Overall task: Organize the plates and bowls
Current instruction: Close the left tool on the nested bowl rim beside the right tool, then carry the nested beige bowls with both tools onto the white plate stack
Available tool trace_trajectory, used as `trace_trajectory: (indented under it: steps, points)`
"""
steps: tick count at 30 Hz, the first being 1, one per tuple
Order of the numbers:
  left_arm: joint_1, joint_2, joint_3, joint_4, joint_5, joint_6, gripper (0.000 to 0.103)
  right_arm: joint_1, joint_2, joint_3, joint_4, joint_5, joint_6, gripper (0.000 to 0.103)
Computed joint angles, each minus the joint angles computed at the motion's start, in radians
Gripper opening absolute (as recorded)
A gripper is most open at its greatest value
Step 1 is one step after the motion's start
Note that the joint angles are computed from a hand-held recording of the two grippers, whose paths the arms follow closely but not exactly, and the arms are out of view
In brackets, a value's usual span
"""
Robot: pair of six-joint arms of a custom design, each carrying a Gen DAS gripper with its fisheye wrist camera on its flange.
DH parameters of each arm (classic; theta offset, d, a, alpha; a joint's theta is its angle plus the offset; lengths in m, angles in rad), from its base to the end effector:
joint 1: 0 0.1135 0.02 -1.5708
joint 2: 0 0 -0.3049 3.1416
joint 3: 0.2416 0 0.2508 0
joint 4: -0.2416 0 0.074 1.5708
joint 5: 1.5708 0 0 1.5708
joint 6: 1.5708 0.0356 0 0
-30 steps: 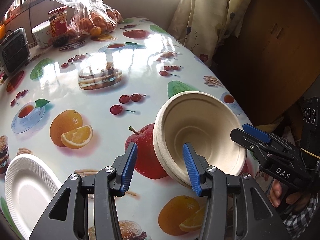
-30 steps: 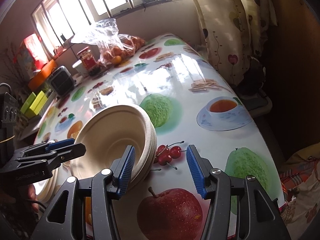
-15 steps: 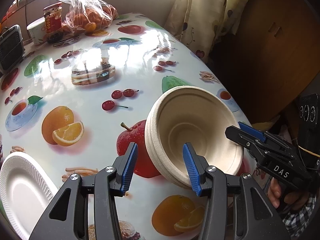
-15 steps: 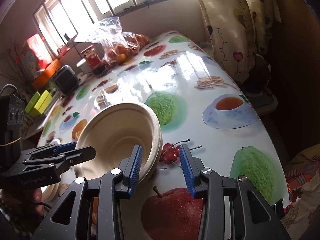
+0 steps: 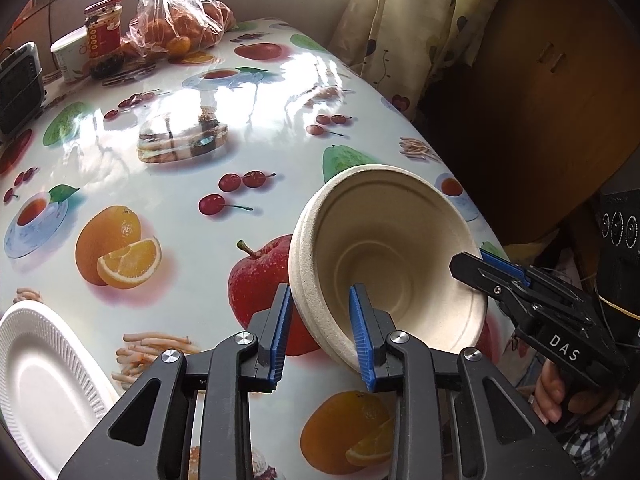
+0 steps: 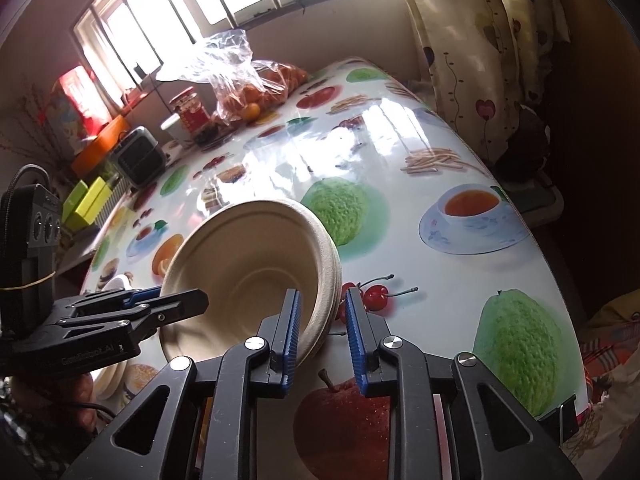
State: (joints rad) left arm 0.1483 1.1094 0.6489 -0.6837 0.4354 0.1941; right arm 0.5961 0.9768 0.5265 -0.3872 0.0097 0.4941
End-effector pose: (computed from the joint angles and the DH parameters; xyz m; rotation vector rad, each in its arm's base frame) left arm 0.1734 0.0107 0.2353 0.1850 2.6086 -0.4730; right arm 0.1393 0.0941 0.2328 -0.1212 2.4641 0.4810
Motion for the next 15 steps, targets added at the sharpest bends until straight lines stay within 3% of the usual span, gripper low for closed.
trace_trajectory:
  steps: [15]
  points:
    - [-0.001,0.0,0.001,0.001,-0.003,-0.002,0.029,-0.004,0.009,-0.003,0.008,-0.007,0.018,0.021]
